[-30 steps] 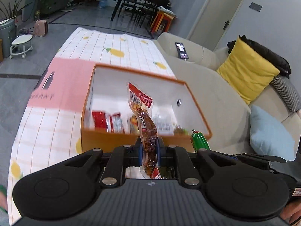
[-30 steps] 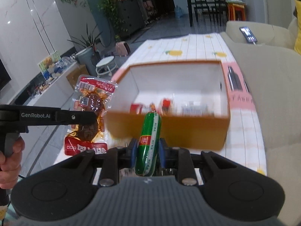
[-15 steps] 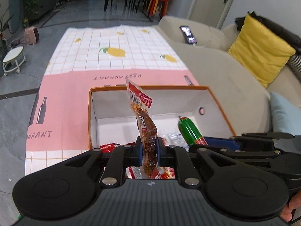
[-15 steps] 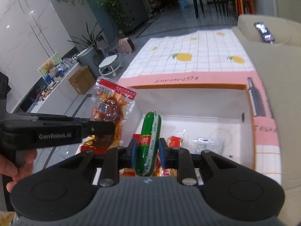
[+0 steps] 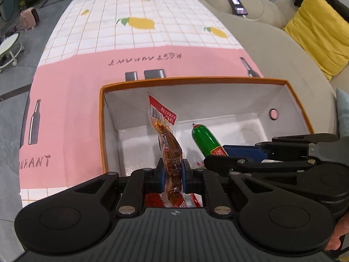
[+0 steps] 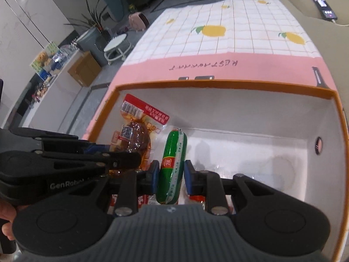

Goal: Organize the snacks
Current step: 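Carry the meat packet and green sausage into the orange box and release both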

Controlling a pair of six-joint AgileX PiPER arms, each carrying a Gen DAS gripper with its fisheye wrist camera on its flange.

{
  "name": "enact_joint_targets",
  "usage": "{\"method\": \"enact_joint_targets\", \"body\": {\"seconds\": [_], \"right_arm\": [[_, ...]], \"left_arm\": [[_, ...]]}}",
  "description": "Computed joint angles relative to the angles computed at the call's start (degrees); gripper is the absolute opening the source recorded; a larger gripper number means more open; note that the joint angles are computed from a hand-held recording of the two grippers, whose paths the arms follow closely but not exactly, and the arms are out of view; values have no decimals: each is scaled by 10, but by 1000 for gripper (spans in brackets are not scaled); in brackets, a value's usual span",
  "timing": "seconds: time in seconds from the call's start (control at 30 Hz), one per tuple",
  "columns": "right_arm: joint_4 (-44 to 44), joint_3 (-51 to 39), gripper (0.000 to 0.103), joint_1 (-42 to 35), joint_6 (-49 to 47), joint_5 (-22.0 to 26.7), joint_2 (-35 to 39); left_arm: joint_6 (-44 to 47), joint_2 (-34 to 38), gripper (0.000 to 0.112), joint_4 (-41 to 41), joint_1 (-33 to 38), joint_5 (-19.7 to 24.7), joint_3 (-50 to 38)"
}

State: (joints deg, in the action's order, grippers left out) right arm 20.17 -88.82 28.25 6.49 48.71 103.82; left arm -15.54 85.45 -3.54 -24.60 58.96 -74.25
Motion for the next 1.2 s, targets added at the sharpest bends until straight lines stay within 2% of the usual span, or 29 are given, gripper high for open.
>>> {"method": "enact_joint_targets", "body": {"seconds": [0.17, 0.37, 0.6, 0.67, 0.73, 0.8, 0.87, 0.97, 1.03, 1.2], "right_arm": [[-3, -36, 21, -6, 13, 15, 47], [1, -54, 21, -13, 19, 23, 74], [-6, -73, 21, -10, 28, 44, 86], [-5, -81, 21, -10, 36, 49, 88], [8, -83, 21, -16, 38, 52, 86], [29, -85, 23, -22, 38, 59, 87], [43, -89, 25, -24, 44, 68, 88], [33, -86, 26, -14, 54, 68, 77], [18, -86, 29, -6, 62, 72, 68], [-56, -85, 32, 20, 102, 90, 30]], "left_arm": [[42, 19, 15, -30, 21, -11, 2], [37, 37, 17, 15, -6, 7, -15], [17, 35, 25, 69, -36, 24, -23], [-6, 29, 37, 102, -51, 35, -28], [-29, 19, 57, 140, -64, 39, -25], [-16, 7, 61, 126, -53, 36, -22], [-10, -5, 76, 107, -43, 40, -22], [-27, -25, 79, 121, -59, 46, -17], [-43, -28, 81, 146, -79, 57, -20], [-73, -50, 81, 186, -121, 74, -20]]}}
